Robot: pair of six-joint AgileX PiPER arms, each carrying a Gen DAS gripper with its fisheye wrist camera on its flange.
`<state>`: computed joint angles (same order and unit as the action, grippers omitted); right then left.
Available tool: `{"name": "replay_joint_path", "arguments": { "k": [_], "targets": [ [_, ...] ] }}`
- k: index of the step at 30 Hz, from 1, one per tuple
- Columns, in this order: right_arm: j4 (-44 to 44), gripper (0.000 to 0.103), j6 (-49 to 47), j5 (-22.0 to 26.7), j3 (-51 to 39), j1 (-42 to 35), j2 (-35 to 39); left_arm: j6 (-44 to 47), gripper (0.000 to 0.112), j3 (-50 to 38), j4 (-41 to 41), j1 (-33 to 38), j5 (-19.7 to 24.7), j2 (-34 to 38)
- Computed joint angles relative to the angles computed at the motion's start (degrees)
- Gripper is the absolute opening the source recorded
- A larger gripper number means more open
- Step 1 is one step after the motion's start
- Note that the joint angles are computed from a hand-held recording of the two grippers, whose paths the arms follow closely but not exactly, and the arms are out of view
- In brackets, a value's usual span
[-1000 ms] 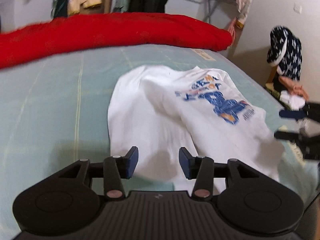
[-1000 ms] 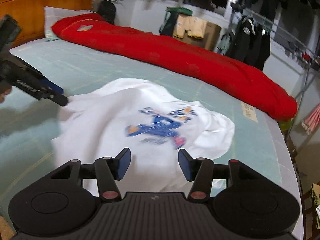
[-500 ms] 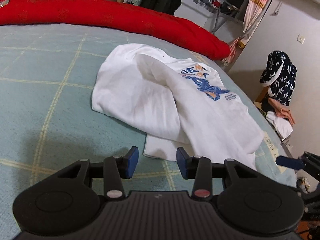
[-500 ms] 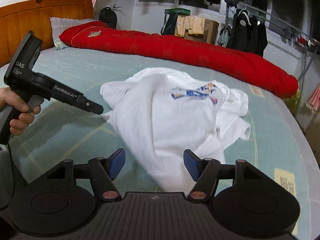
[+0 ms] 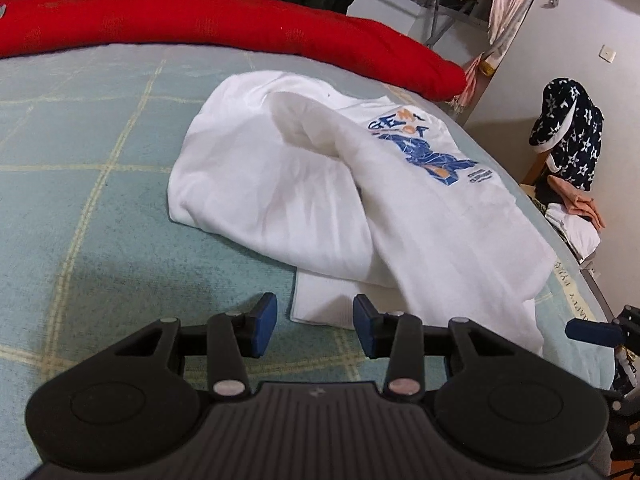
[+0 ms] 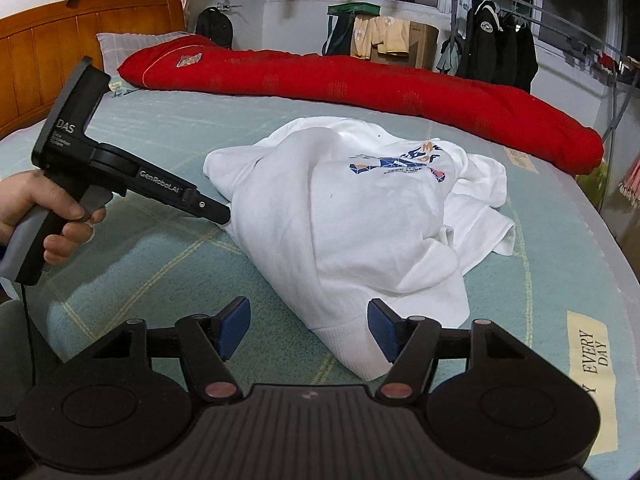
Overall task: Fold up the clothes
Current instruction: 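Lay the shirt flat on the bed and open both tools, then grasp a sleeve cuff with the left tool and pull it out straight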
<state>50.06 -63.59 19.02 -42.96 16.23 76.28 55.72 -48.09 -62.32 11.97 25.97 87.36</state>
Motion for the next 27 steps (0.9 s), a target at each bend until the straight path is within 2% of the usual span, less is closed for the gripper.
{"name": "replay_joint_path", "arguments": {
  "k": [4, 8, 9, 13, 21, 27],
  "targets": [
    [2.53, 0.07, -2.33, 0.41, -0.18, -0.67, 1.05, 1.01, 0.039, -0.26, -0.3, -2.51, -2.71, 0.92],
    [3.74, 0.07, -3.32, 0.61, -0.44, -1.33, 1.98, 1.75, 0.009, 0.36, 0.56, -5.89, -6.37, 0.48],
    [3.88, 0.07, -3.46, 0.69, -0.46, -1.49, 2.03, 0.88, 0.006, 0.45, 1.76, -6.1, -6.64, -0.07],
    [5.44, 0.07, -5.22, 1.2, -0.15, -2.72, 1.38, 2.8, 0.005, 1.37, 1.29, -2.26, -3.15, -3.66],
    [5.93, 0.07, -4.93, 0.99, -0.25, -3.22, 1.14, -2.8, 0.005, 1.45, 13.38, 9.66, 3.5, -11.93],
    [3.48, 0.07, -2.79, 0.48, -0.29, -1.85, 0.39, -2.31, 0.005, -0.58, 16.57, 20.33, 7.91, -13.44]
  ]
}}
